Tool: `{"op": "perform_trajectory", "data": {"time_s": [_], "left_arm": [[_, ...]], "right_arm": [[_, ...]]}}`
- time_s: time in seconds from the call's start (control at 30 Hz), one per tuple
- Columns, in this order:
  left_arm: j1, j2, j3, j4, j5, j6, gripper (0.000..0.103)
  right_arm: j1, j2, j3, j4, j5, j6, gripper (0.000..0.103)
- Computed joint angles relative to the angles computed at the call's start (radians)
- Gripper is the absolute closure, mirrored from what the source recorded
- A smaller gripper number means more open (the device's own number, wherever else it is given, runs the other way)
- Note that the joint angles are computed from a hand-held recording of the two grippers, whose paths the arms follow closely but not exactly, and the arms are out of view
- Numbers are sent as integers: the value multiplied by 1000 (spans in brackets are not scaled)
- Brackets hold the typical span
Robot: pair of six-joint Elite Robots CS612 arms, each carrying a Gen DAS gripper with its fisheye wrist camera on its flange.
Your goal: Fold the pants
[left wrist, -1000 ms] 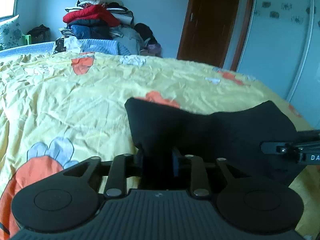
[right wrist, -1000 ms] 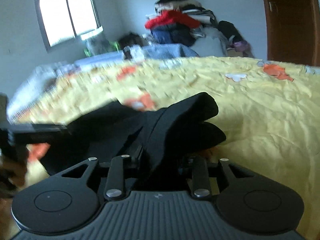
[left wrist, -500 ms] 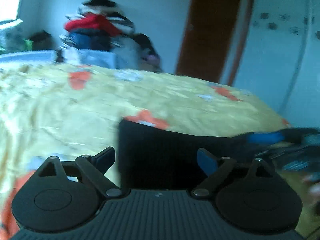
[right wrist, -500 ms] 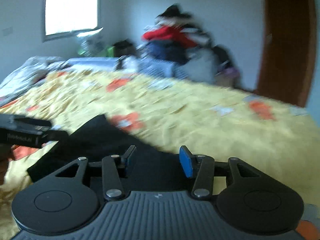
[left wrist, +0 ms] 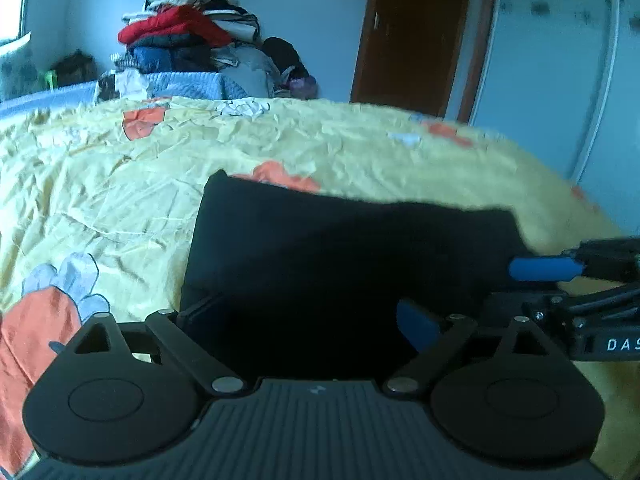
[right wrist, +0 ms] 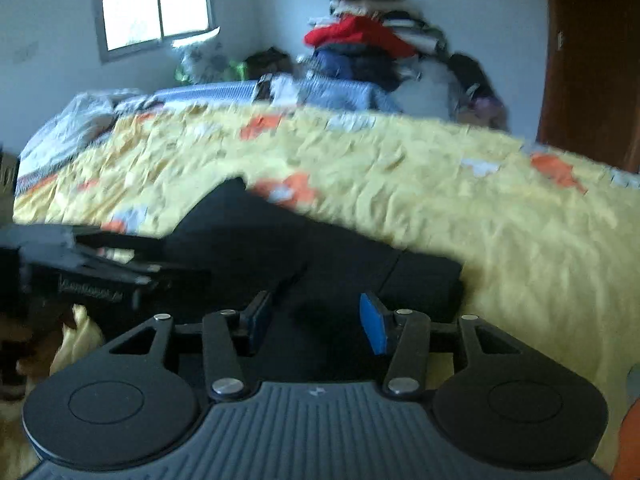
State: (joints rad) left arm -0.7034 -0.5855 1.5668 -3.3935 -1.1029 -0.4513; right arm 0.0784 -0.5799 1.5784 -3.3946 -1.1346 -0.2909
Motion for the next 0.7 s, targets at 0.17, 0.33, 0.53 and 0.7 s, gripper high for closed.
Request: {"op": "perform_trajectory", "data": {"time_s": [0.17,0.33,0.53,0.7], "left_arm": [[-16,2,-12,39,65,2,6],[-31,-6,7,44,115,-41,0],[-49,-14,19,77,167,-65,0],[-60,-35,56,61,173,-93,0]], "right_arm": [[9,-8,3,-15,-33,45,55],[12,-31,57,-52,-8,35,55],[27,-17,51,-49,-58,50,51],[36,-45,99,-100,-98,142,11]]}}
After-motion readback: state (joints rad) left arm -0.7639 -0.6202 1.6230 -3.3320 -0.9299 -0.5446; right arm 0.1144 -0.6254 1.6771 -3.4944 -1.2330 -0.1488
